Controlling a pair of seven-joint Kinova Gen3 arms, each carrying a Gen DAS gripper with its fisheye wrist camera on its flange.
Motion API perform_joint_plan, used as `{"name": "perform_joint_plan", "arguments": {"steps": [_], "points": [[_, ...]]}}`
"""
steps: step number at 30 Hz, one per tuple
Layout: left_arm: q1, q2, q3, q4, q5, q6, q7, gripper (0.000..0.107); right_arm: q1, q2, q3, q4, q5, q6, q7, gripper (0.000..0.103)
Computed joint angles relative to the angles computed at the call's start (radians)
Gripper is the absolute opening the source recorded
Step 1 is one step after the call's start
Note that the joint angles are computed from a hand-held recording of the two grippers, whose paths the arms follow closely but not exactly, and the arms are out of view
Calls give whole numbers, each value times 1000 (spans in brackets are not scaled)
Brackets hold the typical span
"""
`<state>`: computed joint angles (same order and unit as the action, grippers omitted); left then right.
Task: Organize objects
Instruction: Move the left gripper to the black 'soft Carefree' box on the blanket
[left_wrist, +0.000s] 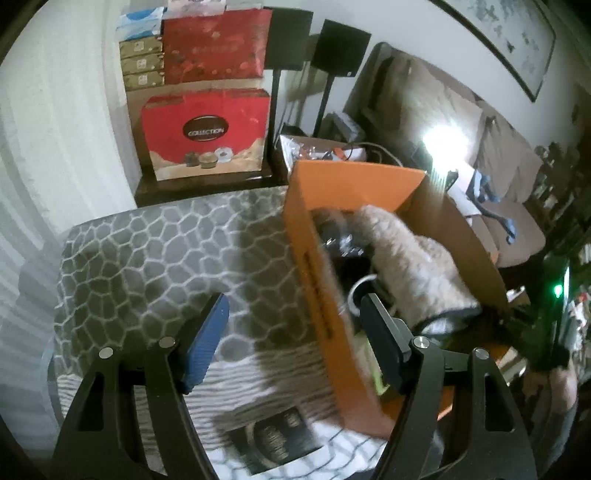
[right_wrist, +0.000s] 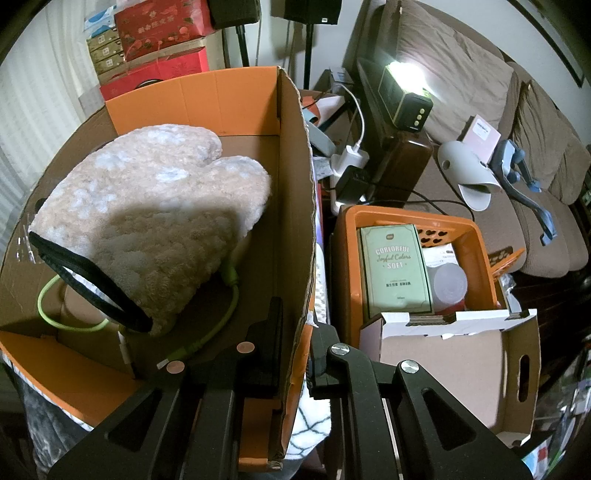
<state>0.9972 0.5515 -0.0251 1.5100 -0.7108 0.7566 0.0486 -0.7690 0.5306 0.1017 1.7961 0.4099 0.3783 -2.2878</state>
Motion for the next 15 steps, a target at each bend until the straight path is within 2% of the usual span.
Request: {"name": "perform_joint_plan", "arguments": {"steps": [6,11,15], "points": [[11,-43,25,95,-21,-9,-22,71,1,0,-2,0,1,0,-1,9],[8,-71,49,199,-47,-112,-45,71,2,0,-2,0,2,0,-1,10],[26,-69,41,251,-54,-176,-47,71,2,0,-2,1,2,-1,-2,10]]}}
